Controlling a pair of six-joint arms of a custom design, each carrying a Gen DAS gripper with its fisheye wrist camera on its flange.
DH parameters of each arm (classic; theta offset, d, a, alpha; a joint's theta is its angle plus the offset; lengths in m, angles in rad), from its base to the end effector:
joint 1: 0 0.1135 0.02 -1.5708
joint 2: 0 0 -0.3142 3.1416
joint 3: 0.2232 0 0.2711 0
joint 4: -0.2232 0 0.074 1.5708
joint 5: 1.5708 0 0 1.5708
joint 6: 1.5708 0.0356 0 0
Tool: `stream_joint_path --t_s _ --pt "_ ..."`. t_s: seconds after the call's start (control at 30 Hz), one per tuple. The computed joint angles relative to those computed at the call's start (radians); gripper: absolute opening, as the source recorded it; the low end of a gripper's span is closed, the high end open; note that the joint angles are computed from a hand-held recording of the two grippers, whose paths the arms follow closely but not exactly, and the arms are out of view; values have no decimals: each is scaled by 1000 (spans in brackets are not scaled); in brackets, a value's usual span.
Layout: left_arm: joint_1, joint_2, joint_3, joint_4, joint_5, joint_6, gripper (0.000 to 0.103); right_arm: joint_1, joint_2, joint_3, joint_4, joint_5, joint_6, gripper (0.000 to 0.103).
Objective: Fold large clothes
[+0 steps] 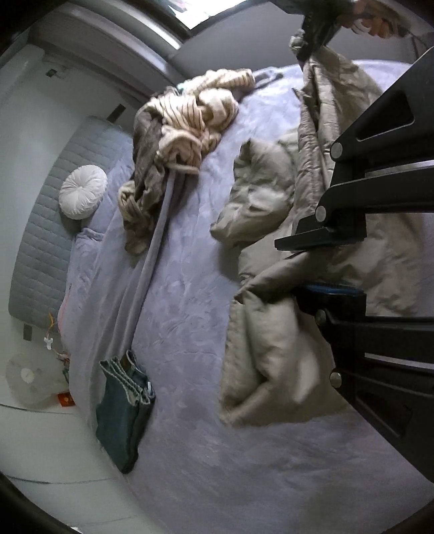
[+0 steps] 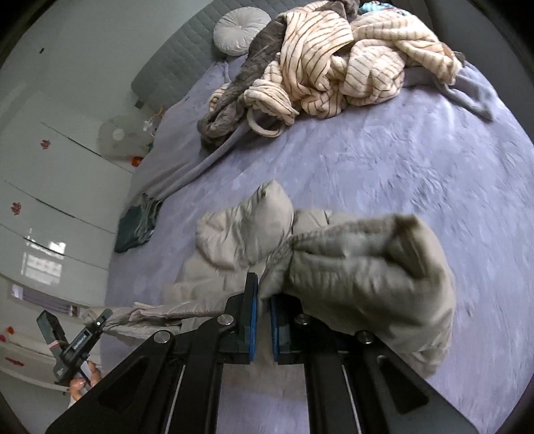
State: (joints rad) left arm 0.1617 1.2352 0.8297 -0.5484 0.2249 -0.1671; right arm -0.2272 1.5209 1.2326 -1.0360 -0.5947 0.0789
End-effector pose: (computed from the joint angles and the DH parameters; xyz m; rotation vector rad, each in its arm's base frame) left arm 0.2441 0.0318 0.2724 -0.3219 2.4924 -0.2858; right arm 0.2969 -0.0482 0.3093 0.3153 2.7271 0.8131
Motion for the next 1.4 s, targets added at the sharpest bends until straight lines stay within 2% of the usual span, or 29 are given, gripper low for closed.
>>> stream_joint_path --t_s 0.23,0.5,0.8,0.9,1.03,1.1,1.13,1.17,1.2,1.27,1.3,1.37,1.4 --pt "-60 408 22 286 -86 0 20 65 210 -107 327 80 168 7" --pt "-110 676 91 471 -155 -7 20 90 405 -117 503 132 203 7" --pt "-130 792 183 485 -246 -21 20 150 515 -58 587 196 204 6" --pt "-119 754 172 464 -234 -30 20 150 504 -48 566 200 200 6" --pt "-87 650 122 436 -207 17 20 127 457 -37 501 169 163 12" --pt "-75 589 93 418 -213 44 54 115 423 -41 480 162 157 29" --pt "-76 558 72 424 -233 46 87 107 400 -49 474 155 157 50" --pt "-79 509 29 461 -261 47 90 101 384 -57 475 147 159 65" --pt "-80 480 7 476 -269 57 90 91 348 -79 483 128 164 66" --pt "-80 435 -6 443 -233 70 89 90 312 -93 473 118 162 66" --pt "-81 416 -14 430 -185 65 87 94 296 -98 461 119 155 64" --pt "-95 399 -20 411 -92 65 54 125 265 -108 424 110 116 14" --pt "-117 406 -18 398 -32 64 50 148 256 -115 416 108 101 10"
